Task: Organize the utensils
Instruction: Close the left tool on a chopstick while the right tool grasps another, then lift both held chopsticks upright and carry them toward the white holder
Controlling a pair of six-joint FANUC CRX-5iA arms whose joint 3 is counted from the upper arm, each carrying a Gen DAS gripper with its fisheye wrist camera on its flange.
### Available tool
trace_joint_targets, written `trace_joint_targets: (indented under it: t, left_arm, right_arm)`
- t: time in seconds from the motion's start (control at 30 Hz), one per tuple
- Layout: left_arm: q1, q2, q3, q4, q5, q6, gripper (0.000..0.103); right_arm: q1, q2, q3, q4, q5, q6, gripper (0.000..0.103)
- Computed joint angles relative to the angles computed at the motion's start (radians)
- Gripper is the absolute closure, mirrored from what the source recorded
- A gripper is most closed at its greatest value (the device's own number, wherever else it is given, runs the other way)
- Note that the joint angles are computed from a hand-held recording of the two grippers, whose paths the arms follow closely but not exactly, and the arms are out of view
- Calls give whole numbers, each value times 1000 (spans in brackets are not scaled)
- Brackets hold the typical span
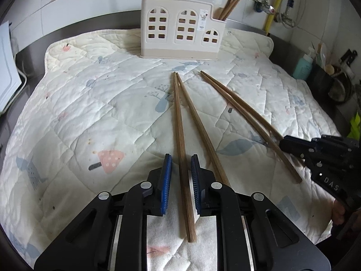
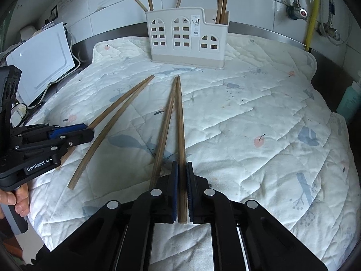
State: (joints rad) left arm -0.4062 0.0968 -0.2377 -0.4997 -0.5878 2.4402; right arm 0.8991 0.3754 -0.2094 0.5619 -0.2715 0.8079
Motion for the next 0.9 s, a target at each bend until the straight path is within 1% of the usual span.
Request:
trace_joint_targets:
  t: [0.03,0.1,0.13,0.2,0.27,0.3,0.33,0.43,0.5,0.53,0.67,0.77,0.83,0.9]
  left_arm:
    - [10,-3,-6,20,8,-27,93]
    - [40,-19,-35,78,46,-81,97]
    - [55,-29,-50,108,65,-108,97]
    - [60,-37,-55,109,66,-124,97]
    - [65,-46,-64,116,74,-145,97]
    - [81,-53,-85,169,102,-209,97]
    - [91,-54,-98,206,117,-245,97]
    - [96,-51,-110,215,129,-231,96]
    - [100,-54,-125,226,149,-224,96]
    - [99,-55,-126,220,153,-217,94]
    - [91,-54,-126,192,160,-205,94]
    - [99,-61,-137,209,172,-211,96]
    - [110,-70,-151,240,191,-244,97]
    - [114,-85,-161,252,205,-267,97]
  right_arm:
    - [0,-4,-7,12,5,-14,96]
    - [-3,-17,-33,78,20,-74,96]
    - [-5,-26,-48,115,28,-106,96]
    - [-15,-47,-85,214,53,-192,96]
    - [-34,-73,-127,357,85,-314,96]
    - [-47,-85,-147,442,103,-387,96]
    - [-58,-92,-158,506,115,-441,96]
    - [-112,-123,-196,779,165,-669,96]
    - [-127,-132,-200,850,178,-727,96]
    - [-126,-135,-199,854,176,-727,96]
    - [-119,-145,-193,845,166,-711,96]
    - [-99,-152,-176,735,154,-621,97]
    - [-98,-158,-168,722,152,-604,97]
    - [-83,-166,-147,630,140,-513,97]
